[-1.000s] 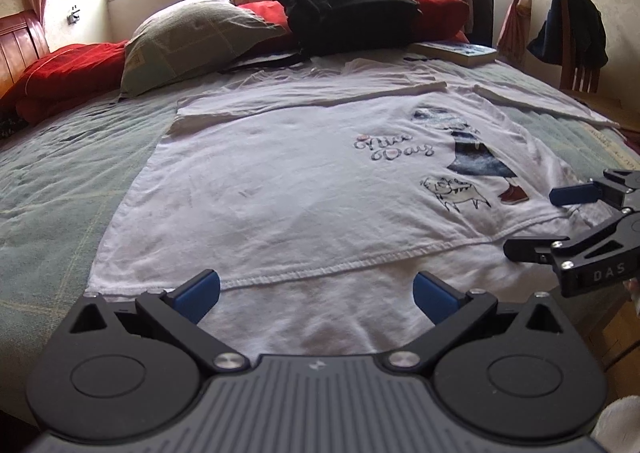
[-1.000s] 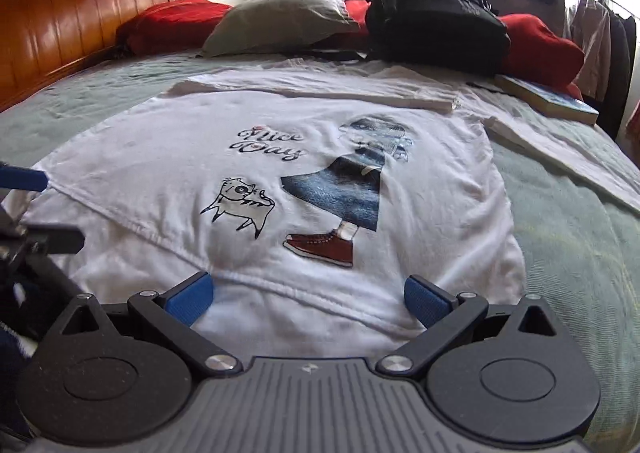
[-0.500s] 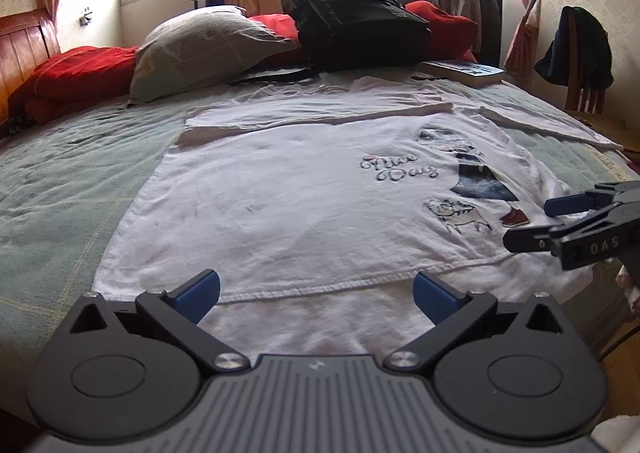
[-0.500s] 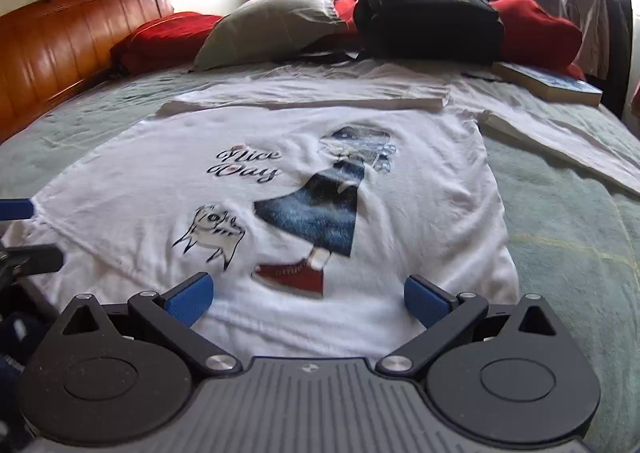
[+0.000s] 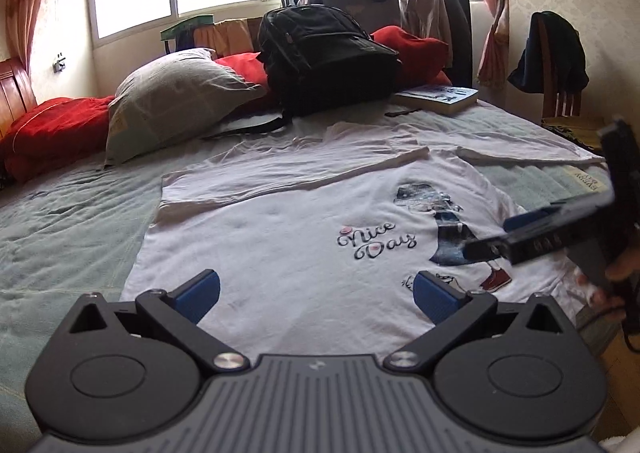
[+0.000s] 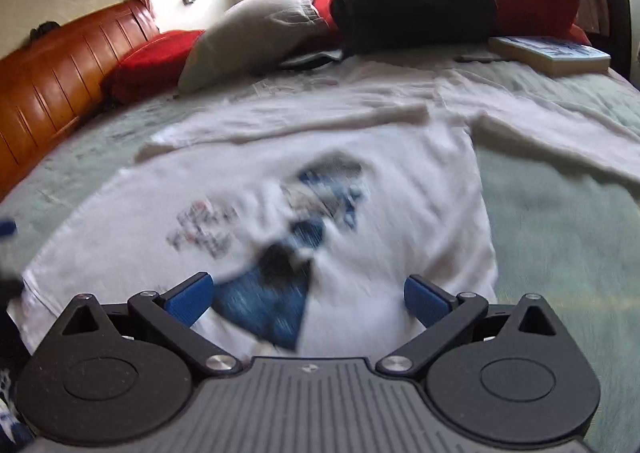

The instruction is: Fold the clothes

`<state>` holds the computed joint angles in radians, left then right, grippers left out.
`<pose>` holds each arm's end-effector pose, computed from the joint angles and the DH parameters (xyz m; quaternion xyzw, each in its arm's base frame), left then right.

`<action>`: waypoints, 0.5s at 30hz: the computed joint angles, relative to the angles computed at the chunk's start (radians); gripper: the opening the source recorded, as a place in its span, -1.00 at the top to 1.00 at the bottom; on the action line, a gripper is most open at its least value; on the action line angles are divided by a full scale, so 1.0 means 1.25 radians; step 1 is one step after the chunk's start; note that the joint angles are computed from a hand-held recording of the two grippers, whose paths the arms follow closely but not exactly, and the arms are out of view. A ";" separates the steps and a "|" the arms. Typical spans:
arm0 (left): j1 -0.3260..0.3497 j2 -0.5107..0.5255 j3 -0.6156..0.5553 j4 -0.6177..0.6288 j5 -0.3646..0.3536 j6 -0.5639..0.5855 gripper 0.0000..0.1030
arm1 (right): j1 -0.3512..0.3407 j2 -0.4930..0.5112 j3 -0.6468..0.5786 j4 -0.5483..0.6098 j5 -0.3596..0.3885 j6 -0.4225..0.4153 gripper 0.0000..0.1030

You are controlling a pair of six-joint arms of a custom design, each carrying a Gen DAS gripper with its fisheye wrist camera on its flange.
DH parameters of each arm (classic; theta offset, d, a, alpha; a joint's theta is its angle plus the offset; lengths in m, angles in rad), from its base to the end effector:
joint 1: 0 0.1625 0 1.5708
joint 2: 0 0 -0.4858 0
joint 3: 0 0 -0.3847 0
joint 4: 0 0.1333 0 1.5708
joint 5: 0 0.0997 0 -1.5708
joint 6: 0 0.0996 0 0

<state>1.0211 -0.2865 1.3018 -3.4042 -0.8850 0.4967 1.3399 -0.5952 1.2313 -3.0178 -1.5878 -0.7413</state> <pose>-0.2470 -0.7790 -0.0070 0.3159 0.8153 -0.3826 0.2984 -0.0670 -0.8601 0.2100 0.2287 -0.8900 0.3451 0.1912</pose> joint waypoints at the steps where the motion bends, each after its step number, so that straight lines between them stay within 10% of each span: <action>1: 0.002 0.001 0.003 0.005 -0.010 -0.012 -0.99 | -0.004 -0.012 0.023 -0.011 0.006 -0.009 -1.00; 9: 0.000 0.010 0.026 0.035 -0.035 -0.064 -0.99 | -0.046 -0.083 0.081 -0.106 0.074 0.060 -1.00; 15: -0.009 0.017 0.027 0.048 -0.046 -0.059 -0.99 | -0.107 -0.071 -0.038 -0.147 0.133 0.264 -1.00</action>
